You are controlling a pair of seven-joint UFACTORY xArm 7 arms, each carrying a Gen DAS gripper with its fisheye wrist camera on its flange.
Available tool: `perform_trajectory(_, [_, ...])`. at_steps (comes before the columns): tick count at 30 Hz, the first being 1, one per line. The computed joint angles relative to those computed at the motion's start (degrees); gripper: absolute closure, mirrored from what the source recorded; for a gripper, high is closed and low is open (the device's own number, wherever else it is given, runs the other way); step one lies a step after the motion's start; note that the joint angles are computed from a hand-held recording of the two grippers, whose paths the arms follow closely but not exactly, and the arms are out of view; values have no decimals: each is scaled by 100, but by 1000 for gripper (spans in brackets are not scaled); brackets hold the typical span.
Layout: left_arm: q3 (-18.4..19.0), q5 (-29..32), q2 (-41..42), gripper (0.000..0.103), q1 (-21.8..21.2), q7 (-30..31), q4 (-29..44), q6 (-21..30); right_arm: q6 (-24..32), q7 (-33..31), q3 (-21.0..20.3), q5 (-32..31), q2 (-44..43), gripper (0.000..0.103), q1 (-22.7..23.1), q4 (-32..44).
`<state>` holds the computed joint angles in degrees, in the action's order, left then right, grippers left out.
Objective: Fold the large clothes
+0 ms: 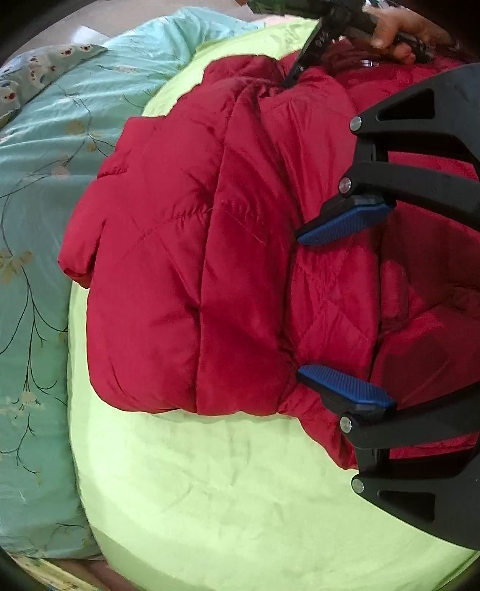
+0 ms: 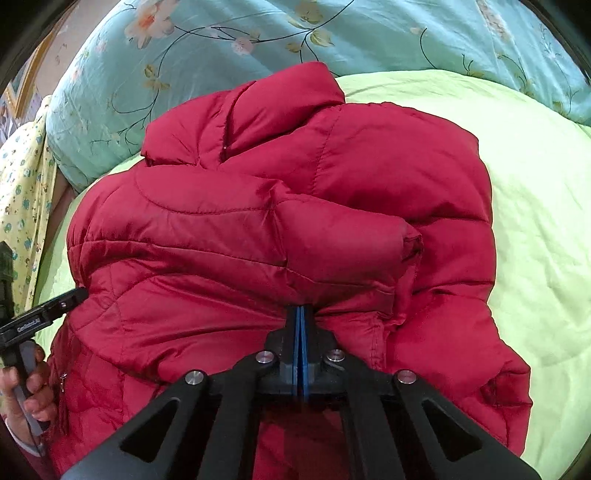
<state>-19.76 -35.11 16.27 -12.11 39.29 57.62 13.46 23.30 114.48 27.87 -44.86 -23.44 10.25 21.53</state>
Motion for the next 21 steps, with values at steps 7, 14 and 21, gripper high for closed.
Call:
perform_trajectory(7, [22, 27, -162, 35, 64, -122, -36, 226, -60, 7, 40, 869, -904, 98, 341, -380])
perform_trajectory(14, [168, -1205, -1126, 35, 132, 969, -789, 412, 773, -187, 348, 1966, -1859, 79, 1135, -461])
perform_trajectory(21, [865, -2307, -2203, 35, -74, 2079, -1674, 929, 1557, 95, 795, 2625, -2517, 63, 1813, -407])
